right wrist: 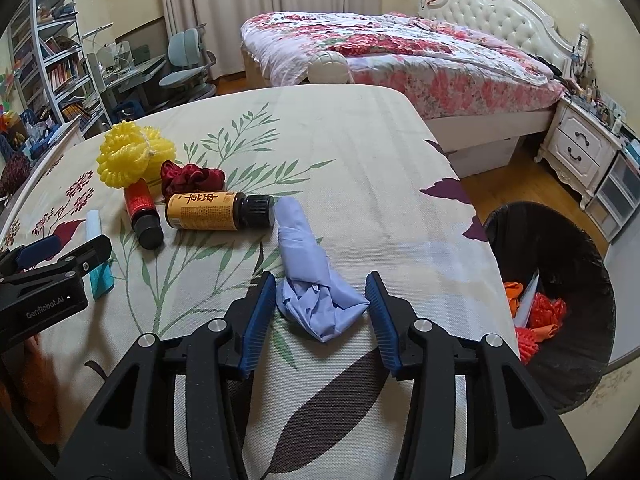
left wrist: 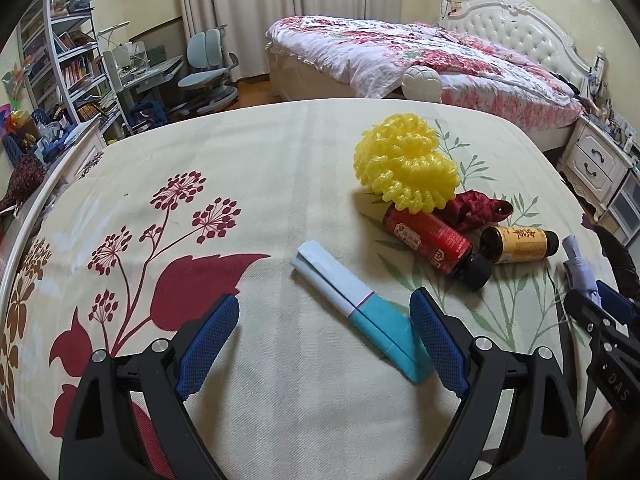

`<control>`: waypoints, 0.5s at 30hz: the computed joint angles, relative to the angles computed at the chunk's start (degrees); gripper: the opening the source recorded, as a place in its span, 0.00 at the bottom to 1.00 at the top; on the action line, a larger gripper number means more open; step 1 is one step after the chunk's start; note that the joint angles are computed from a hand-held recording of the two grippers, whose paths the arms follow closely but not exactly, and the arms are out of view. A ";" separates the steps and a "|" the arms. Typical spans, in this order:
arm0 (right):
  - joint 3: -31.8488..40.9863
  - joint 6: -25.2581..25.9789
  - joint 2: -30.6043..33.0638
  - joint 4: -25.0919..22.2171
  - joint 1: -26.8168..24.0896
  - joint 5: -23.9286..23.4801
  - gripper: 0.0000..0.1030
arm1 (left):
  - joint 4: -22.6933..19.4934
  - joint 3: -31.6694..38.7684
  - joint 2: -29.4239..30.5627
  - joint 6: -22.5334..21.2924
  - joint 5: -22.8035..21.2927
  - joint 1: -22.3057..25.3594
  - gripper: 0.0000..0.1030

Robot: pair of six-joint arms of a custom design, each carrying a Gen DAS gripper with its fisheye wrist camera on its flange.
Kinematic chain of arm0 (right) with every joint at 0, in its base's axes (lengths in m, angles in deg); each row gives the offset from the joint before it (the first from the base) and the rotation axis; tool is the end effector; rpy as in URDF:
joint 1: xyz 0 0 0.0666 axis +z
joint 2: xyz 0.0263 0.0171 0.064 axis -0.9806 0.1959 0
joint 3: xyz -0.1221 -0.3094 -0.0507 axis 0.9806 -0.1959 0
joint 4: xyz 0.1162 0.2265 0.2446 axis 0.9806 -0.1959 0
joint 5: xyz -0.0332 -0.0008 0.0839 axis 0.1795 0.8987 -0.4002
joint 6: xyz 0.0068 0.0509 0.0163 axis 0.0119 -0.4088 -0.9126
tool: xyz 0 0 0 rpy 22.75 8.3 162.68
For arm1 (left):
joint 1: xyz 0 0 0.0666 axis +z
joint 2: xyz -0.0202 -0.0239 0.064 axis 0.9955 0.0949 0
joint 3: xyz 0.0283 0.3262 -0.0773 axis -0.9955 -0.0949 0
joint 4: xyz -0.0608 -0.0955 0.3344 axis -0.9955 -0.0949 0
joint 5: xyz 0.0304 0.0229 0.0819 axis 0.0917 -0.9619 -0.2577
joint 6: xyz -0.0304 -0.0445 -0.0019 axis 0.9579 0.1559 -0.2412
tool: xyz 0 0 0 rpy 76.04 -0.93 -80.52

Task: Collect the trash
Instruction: 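Grasp the white-and-teal tube with the left tool while the right tool holds the cloth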

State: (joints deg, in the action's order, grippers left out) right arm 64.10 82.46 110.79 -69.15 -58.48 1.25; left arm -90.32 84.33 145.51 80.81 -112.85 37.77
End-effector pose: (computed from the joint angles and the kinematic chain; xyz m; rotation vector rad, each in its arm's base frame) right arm 0.4757 0.1774 0.3609 -0.4866 2.3956 0.2333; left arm 0.4286 -0.4253 0.3601 -0.4766 2.4220 0.2280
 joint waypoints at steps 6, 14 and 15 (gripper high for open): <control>-0.05 0.06 -0.12 -0.07 0.07 0.17 0.45 | 1.16 0.42 0.48 -1.57 2.63 0.69 0.84; -0.32 -0.08 -0.33 0.07 0.43 0.61 0.45 | 4.86 -10.76 -6.34 1.15 3.09 -0.40 0.85; -0.34 -0.07 -0.34 0.10 0.47 0.69 0.45 | 4.68 -11.11 -6.61 1.54 2.97 -0.48 0.84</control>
State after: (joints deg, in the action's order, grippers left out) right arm 63.77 82.40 110.45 -69.05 -58.01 1.94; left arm -85.64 73.22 138.90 82.35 -109.88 37.28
